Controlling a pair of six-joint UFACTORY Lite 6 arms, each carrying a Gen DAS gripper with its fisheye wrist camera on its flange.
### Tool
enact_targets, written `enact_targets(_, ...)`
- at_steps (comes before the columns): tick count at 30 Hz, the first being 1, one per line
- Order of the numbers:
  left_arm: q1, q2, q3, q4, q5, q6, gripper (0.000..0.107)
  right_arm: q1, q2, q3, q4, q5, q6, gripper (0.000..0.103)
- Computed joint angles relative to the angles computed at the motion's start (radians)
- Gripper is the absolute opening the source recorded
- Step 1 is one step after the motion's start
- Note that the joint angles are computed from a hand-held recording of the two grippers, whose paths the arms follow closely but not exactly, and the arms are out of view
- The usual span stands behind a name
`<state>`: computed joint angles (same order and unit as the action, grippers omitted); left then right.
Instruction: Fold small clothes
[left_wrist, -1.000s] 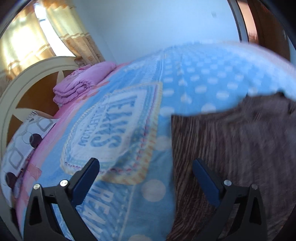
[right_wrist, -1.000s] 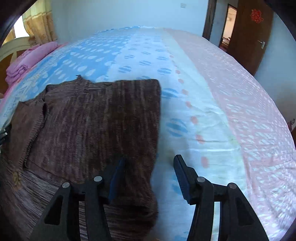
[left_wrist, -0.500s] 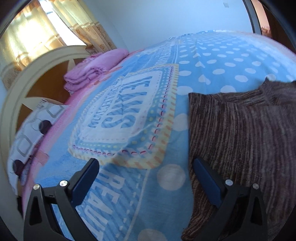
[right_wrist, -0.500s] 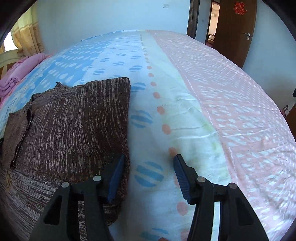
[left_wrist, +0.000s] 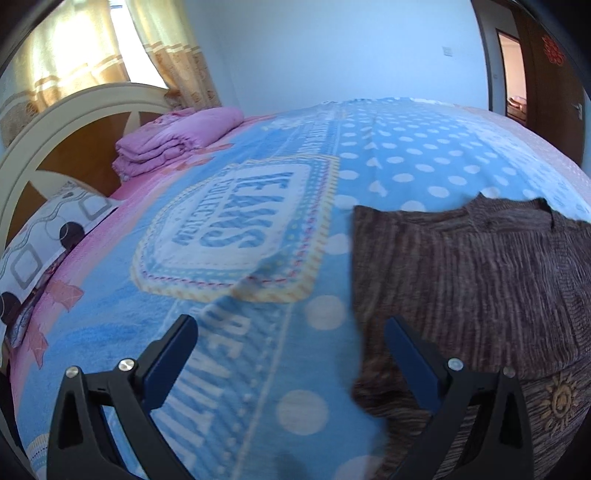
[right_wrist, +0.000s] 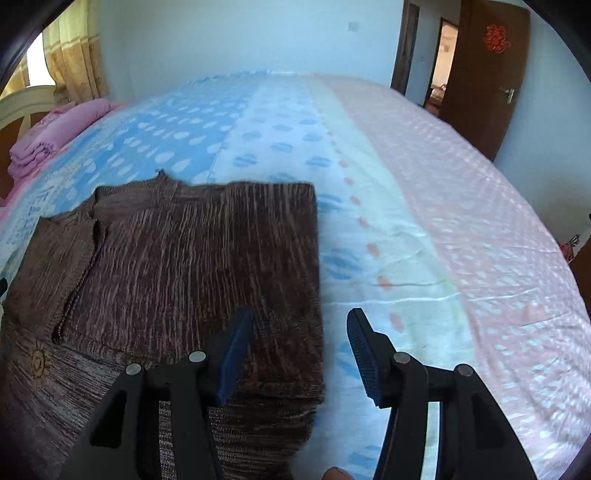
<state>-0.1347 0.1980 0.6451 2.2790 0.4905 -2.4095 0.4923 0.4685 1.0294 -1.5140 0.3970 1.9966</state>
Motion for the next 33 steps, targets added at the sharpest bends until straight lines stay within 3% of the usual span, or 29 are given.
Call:
enact_targets(2,-0.048,0.063,0.041,-0.115,0.021,0.121,0.103,-0.02,0.021,-0.004,0.005,-0.011,-0.014,0.057)
enact_targets(4,-0.058,0.106,0.059,-0.171,0.037,0.182,0.103,-0.037,-0.006,-0.068,-0.131,-0.008,0.139,0.058)
enact_targets(10,0.023,0.08,0.024,-0.022,-0.012,0.042,0.103,-0.093,-0.046,-0.154,-0.338,-0.006,0.348,0.062)
enact_targets(13,0.013,0.077,0.016,-0.019,-0.003,0.035,0.103,-0.07,-0.052,-0.159,-0.298,0.027,0.304,0.062)
enact_targets(15,0.007,0.044,-0.01,-0.005,0.005,0.02,0.103,-0.073,-0.107,-0.207,-0.352,0.01,0.377,0.064)
enact_targets(18,0.009,-0.101,-0.1,-0.031,-0.04,0.022,0.103,-0.031,-0.23,-0.296,-0.308,-0.008,0.359,0.067)
enact_targets(21,-0.016,-0.254,-0.191,-0.073,-0.057,0.074,0.103,0.06,-0.336,-0.368,-0.145,0.014,0.218,0.068)
enact_targets(29,-0.089,-0.601,-0.384,-0.331,-0.106,0.338,0.103,0.265,-0.435,-0.509,-0.093,0.052,0.305,0.068)
enact_targets(33,-0.12,-0.779,-0.469,-0.546,-0.124,0.558,0.103,0.352,-0.464,-0.566,-0.082,0.072,0.376,0.068)
